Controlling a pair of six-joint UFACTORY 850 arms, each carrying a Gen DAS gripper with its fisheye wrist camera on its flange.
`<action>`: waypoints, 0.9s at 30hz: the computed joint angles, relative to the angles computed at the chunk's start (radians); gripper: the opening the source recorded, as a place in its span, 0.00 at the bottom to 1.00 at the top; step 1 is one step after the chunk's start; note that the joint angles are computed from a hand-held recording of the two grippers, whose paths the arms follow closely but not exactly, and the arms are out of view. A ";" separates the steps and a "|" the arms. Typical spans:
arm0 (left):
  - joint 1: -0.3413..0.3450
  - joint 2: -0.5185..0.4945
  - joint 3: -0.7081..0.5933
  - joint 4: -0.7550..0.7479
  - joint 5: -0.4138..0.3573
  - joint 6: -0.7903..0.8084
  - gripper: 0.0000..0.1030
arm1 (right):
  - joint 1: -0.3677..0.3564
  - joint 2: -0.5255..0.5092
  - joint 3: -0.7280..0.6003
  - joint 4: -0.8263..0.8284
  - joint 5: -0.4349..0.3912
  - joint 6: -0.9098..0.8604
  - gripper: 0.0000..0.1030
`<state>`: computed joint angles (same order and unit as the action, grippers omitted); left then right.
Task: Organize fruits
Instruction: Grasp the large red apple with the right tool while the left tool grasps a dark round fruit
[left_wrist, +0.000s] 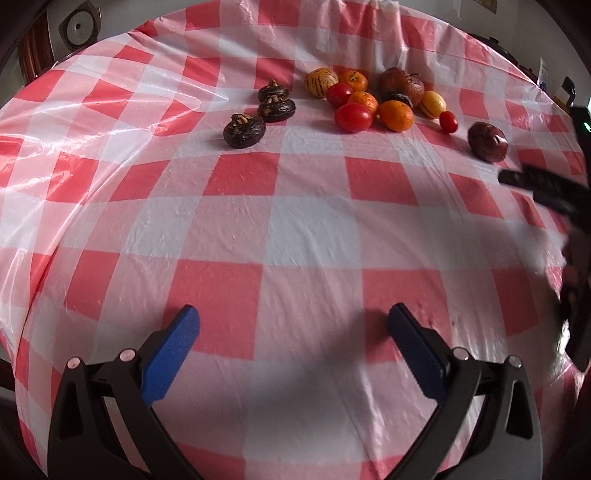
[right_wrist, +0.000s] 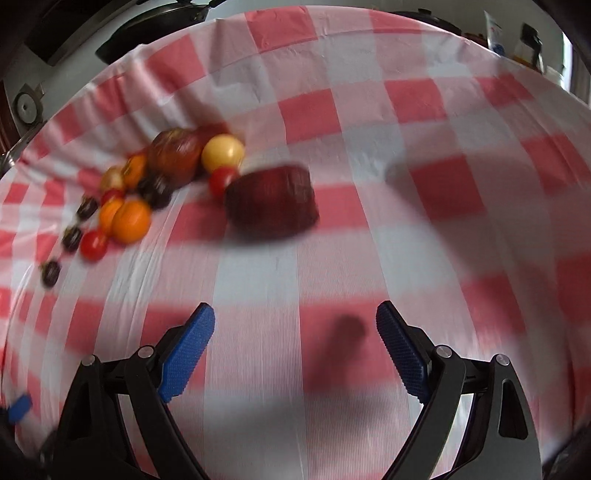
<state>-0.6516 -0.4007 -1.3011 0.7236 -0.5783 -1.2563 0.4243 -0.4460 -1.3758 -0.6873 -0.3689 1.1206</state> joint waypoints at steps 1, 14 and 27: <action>0.006 0.000 -0.001 0.004 0.005 -0.002 0.99 | -0.004 -0.033 -0.046 -0.004 -0.006 -0.011 0.83; 0.164 -0.118 -0.180 0.069 0.054 -0.003 0.98 | -0.032 -0.208 -0.292 0.150 -0.068 -0.188 0.66; 0.191 -0.288 -0.430 -0.072 -0.068 0.172 0.67 | -0.035 -0.219 -0.303 0.142 -0.053 -0.174 0.61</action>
